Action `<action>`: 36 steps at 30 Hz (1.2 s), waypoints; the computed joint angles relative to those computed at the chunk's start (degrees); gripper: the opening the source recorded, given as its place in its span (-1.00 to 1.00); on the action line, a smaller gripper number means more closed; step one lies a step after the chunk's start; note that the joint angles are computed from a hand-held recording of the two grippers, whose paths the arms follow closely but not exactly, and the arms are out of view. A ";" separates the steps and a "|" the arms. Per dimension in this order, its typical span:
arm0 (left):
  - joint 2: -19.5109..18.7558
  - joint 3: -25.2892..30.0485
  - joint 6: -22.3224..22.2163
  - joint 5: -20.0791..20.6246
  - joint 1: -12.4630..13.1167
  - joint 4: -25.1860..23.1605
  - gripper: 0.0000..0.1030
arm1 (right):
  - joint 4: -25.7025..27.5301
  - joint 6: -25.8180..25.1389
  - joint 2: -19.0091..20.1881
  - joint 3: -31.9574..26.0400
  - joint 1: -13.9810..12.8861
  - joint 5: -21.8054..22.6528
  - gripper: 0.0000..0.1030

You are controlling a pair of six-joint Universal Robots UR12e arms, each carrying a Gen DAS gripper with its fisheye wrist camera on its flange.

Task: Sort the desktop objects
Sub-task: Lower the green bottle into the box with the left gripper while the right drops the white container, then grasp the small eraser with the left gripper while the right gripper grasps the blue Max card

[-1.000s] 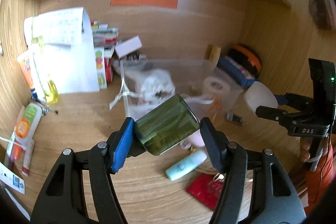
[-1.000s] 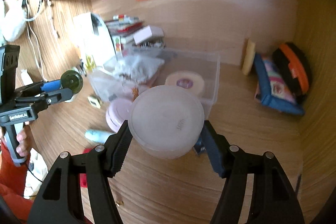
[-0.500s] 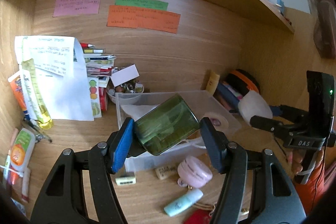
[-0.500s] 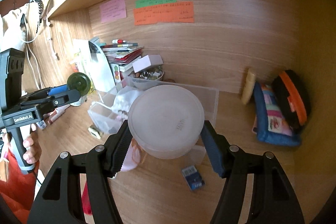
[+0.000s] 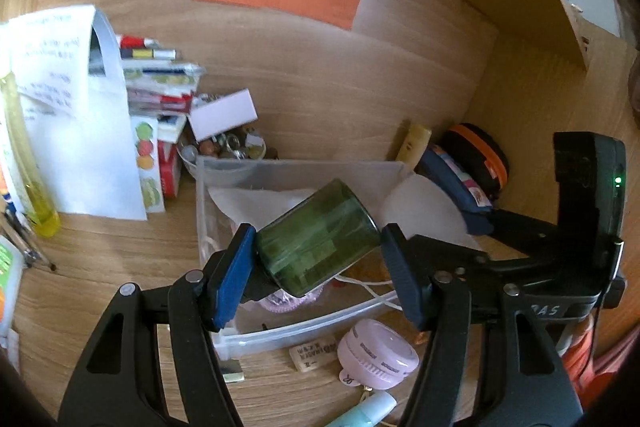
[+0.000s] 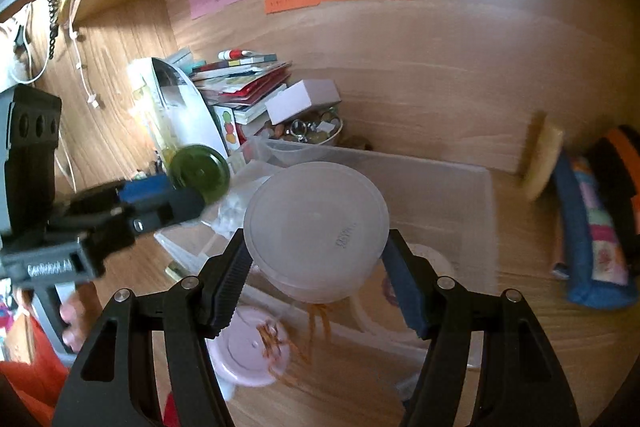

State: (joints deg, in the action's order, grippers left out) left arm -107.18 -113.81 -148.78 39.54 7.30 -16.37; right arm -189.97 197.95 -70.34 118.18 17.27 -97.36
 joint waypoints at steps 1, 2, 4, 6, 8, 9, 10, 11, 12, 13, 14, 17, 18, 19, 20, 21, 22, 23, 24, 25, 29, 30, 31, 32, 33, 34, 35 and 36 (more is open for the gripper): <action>-0.13 0.04 -0.39 0.37 -0.05 0.41 0.23 | 0.62 -0.23 0.21 -0.25 -0.01 0.30 0.21; -0.26 0.21 -0.44 0.28 -0.02 0.14 0.23 | 1.19 -0.75 0.42 -0.48 0.14 0.13 0.21; -0.41 0.81 -0.04 -0.04 0.03 -2.30 0.23 | 1.85 -1.55 0.73 -0.82 0.50 -0.72 0.21; -0.56 1.36 0.17 0.00 0.00 -4.41 0.23 | 2.24 -1.74 0.98 -1.05 0.63 -0.87 0.21; -0.63 1.67 0.42 0.06 -0.03 -5.78 0.23 | 2.64 -1.84 1.08 -1.12 0.64 -0.82 0.21; -0.63 1.70 0.47 0.13 -0.03 -6.12 0.23 | 2.60 -1.98 1.23 -1.21 0.80 -1.40 0.22; -0.59 1.65 0.65 0.20 -0.06 -6.30 0.23 | 2.68 -2.19 1.28 -1.30 0.93 -1.96 0.21; -0.54 1.62 0.87 0.15 -0.06 -6.43 0.23 | 2.78 -2.31 1.36 -1.41 1.01 -2.21 0.21; -0.49 1.52 1.02 0.17 -0.11 -6.35 0.24 | 2.65 -2.35 1.42 -1.40 1.10 -2.46 0.22; -0.46 1.34 0.80 0.56 -0.21 -5.56 0.24 | 2.48 -2.55 1.54 -1.49 1.09 -2.29 0.23; -0.41 1.24 0.79 0.84 -0.28 -5.17 0.24 | 2.22 -2.88 1.60 -1.51 1.19 -2.48 0.22; -0.41 1.10 0.54 1.24 -0.34 -4.57 0.24 | 1.67 -3.82 1.84 -1.70 1.85 -4.48 0.22; -0.42 1.09 0.45 1.25 -0.30 -4.53 0.24 | 1.46 -4.16 1.86 -1.71 2.00 -4.88 0.22; -0.43 1.07 0.30 1.18 -0.19 -4.46 0.24 | 1.21 -4.30 1.85 -1.66 2.04 -5.04 0.22; -0.46 1.02 -0.06 1.12 -0.11 -4.09 0.24 | 1.04 -4.32 1.83 -1.67 2.11 -5.23 0.22; -0.45 0.90 -0.47 0.88 0.03 -3.48 0.24 | 0.77 -4.36 1.70 -1.56 2.08 -5.16 0.22; -0.43 0.78 -0.76 0.35 0.20 -2.86 0.24 | 0.54 -4.29 1.59 -1.44 2.03 -5.04 0.22; -0.42 0.71 -1.03 -0.14 0.33 -2.36 0.25 | 0.28 -4.08 1.41 -1.27 1.95 -4.85 0.22; -0.36 0.53 -1.43 -0.57 0.47 -1.51 0.29 | 0.13 -3.70 1.18 -1.13 1.86 -4.63 0.22; -0.24 0.36 -1.88 -0.61 0.50 -0.53 0.31 | -0.07 -3.17 0.87 -0.93 1.75 -4.37 0.24; 0.99 -0.69 -2.69 -0.01 0.66 2.50 0.42 | -1.41 -0.18 -0.51 0.16 1.61 -5.23 0.65; 1.44 -1.09 -2.78 0.10 0.79 3.27 0.50 | -2.33 0.86 -0.84 0.62 1.92 -7.18 0.66; 1.84 -1.67 -3.31 0.54 0.94 5.15 0.53 | -2.62 1.06 -1.10 0.93 2.07 -8.27 0.67; 2.12 -2.29 -4.11 1.12 1.07 7.61 0.63 | -2.73 1.08 -1.42 1.25 2.24 -9.25 0.68; 2.31 -3.04 -5.28 1.88 1.26 10.68 0.82 | -2.63 1.22 -1.90 1.76 2.48 -10.51 0.68; 2.46 -3.71 -6.07 2.69 1.48 13.23 0.89 | -2.21 1.41 -2.26 2.06 2.55 -11.25 0.72; 2.65 -4.36 -6.16 3.66 1.68 15.13 0.89 | -1.74 1.72 -2.73 2.58 2.69 -12.14 0.76; 2.93 -4.75 -5.70 4.70 1.79 15.60 0.89 | -1.51 1.87 -3.17 3.18 2.77 -12.83 0.78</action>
State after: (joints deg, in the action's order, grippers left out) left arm -104.25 -118.56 -154.48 44.24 9.09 -0.77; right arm -191.48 199.82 -73.51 121.36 20.04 -110.18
